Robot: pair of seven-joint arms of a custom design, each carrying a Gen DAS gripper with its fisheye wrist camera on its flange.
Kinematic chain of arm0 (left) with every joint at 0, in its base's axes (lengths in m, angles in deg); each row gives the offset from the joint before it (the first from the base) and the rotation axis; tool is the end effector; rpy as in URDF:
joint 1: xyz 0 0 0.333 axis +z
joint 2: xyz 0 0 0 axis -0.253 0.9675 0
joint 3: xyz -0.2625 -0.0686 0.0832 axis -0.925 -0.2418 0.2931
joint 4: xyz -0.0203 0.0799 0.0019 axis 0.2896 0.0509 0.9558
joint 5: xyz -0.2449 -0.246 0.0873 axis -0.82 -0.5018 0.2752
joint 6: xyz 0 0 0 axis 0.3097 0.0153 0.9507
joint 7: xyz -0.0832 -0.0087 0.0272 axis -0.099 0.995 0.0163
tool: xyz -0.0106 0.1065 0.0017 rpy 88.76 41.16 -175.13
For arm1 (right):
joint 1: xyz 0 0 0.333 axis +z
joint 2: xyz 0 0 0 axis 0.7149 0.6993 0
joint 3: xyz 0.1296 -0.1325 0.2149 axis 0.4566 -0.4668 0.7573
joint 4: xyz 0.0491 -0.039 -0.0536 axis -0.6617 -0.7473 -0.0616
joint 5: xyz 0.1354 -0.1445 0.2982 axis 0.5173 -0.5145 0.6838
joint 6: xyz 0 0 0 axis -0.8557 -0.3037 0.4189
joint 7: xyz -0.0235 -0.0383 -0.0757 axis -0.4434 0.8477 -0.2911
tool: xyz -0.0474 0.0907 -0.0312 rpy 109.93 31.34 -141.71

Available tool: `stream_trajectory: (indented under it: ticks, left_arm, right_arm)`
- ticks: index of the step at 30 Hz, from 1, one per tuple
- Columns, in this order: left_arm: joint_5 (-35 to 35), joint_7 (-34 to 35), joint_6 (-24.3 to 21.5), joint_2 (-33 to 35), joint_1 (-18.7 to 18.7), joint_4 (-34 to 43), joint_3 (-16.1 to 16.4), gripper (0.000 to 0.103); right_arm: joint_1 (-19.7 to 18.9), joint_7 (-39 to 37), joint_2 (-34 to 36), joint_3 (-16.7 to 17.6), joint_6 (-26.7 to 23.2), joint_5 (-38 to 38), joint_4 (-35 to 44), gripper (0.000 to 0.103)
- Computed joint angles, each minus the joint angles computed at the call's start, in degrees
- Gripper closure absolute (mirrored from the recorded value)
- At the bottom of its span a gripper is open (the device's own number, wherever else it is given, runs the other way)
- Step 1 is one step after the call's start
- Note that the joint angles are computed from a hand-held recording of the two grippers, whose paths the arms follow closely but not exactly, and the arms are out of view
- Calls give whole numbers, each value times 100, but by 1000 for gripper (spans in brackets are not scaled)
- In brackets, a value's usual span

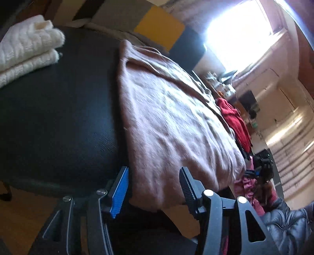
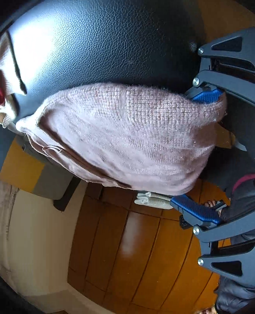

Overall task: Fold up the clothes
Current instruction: 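Grasp the folded sweater end with the right gripper while the left gripper grasps the other end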

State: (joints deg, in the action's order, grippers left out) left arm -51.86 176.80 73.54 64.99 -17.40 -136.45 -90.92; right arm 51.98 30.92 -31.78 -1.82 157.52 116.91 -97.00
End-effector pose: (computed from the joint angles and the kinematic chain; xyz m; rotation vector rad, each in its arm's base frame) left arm 0.5209 -0.0497 0.5148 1.9987 -1.9491 1.2950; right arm 0.5880 0.1323 0.4890 -1.3500 1.4923 0.5723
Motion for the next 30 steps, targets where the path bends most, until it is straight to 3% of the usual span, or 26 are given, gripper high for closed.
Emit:
stream_trajectory:
  ticks: [3,5,7,9,11,12,14,16,17,24,30]
  left_arm:
    - [-52,96,-43,-12,-47,-13,-34,50]
    - [-256,212,-315,42,-75,70,1,50]
    - [-122,166,-351,97,-81,122,-77,50]
    - [-52,143,-217,140,-115,155,-152,50]
    - [-101,99,-204,181,-122,193,-164,50]
    - [-161,81,-221,193,-117,202,-160,50]
    - [-101,-77,-322,232,-82,270,-155,55]
    - [478,-414,-308,291,-54,392,-232,76]
    - [778,-587,-313,323,-45,458,-264,99]
    - [-64,163,-647,336,-1,741,-140,97]
    - [-835,592,-937,762,192,1492,-161,97]
  right_arm:
    - [22,-181,-46,6,40,-56,-38,18]
    - [56,-105,-34,-1,31,-284,26,18]
    - [131,105,-48,-1,163,-679,90,24]
    - [257,422,-78,-3,347,-1406,170,38]
    - [353,757,-61,-11,386,-2113,284,80]
    - [380,907,-25,-13,355,-2369,353,87]
    - [407,1017,-14,-1,415,-2653,350,89]
    - [422,1087,-30,21,494,-2720,327,90]
    - [434,1129,-23,27,518,-2797,348,90]
    - [382,878,-141,32,399,-2738,312,90]
    - [350,567,273,136,396,-2102,1016,90]
